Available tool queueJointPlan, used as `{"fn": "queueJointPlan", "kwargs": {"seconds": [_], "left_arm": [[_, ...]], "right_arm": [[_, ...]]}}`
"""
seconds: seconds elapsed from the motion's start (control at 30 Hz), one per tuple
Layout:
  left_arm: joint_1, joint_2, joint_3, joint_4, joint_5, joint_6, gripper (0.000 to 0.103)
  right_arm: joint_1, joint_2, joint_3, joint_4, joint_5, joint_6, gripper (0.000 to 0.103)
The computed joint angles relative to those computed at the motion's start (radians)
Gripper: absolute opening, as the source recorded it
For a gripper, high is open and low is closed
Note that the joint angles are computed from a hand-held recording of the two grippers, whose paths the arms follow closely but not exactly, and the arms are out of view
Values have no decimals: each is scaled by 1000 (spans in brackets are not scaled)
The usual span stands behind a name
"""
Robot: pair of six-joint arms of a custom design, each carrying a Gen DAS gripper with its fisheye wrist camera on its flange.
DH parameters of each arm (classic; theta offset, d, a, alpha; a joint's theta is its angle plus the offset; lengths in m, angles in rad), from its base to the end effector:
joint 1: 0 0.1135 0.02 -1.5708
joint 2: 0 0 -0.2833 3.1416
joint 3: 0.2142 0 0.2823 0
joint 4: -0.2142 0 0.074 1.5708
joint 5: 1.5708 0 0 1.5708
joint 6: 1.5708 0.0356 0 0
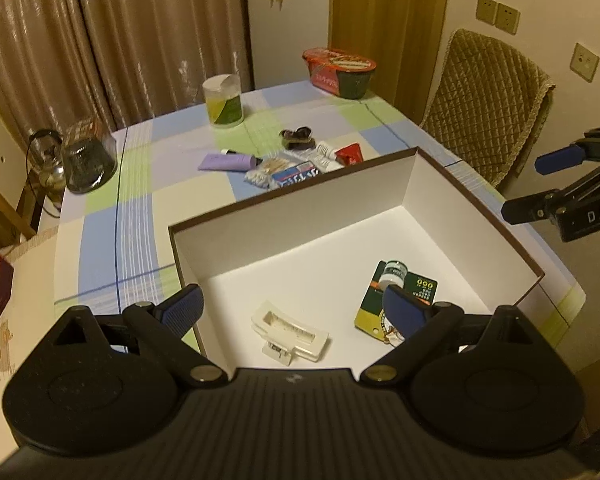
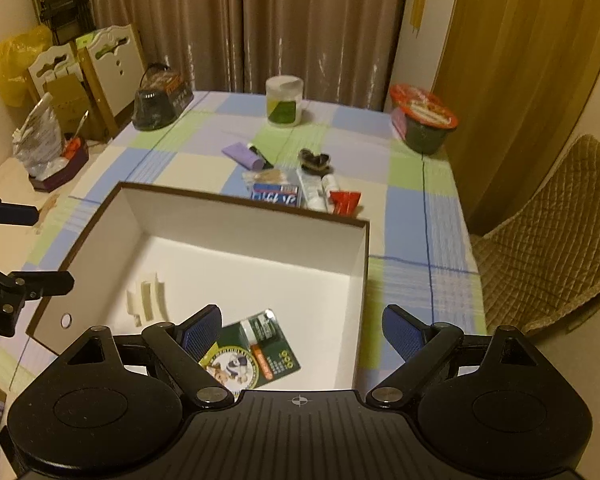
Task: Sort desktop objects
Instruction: 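Open both tools to drop the clip and lip balm card into the box, then grasp the blue toothpick box with the left tool while the right tool grasps the red candy packet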
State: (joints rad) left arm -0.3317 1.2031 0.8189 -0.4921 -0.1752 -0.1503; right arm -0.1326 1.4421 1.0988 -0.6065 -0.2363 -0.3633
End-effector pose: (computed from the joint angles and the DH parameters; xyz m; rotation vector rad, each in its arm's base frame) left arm 0.2537 -0.0808 0.2463 0.1431 2.4247 -0.0027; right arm 0.3250 -0.0349 0.2698 -0.3797 2.4558 0.0902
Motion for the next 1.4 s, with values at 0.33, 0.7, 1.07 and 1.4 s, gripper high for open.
{"fn": "queueJointPlan", "kwargs": {"seconds": [0.33,0.7,1.07,1.4], "left_arm": [[81,88,97,33,45,119,95],[177,450,391,68,68,196,95],[225,806,765,-28,171,374,90],[272,1150,1213,-228,451,768,77]], "right_arm": [[12,107,120,20,-8,-28,90],[-24,503,502,-2,-64,-122,90],[-50,836,935,-163,-96,-191,90],[-47,1029,1226,-308,-66,-136,89]]}}
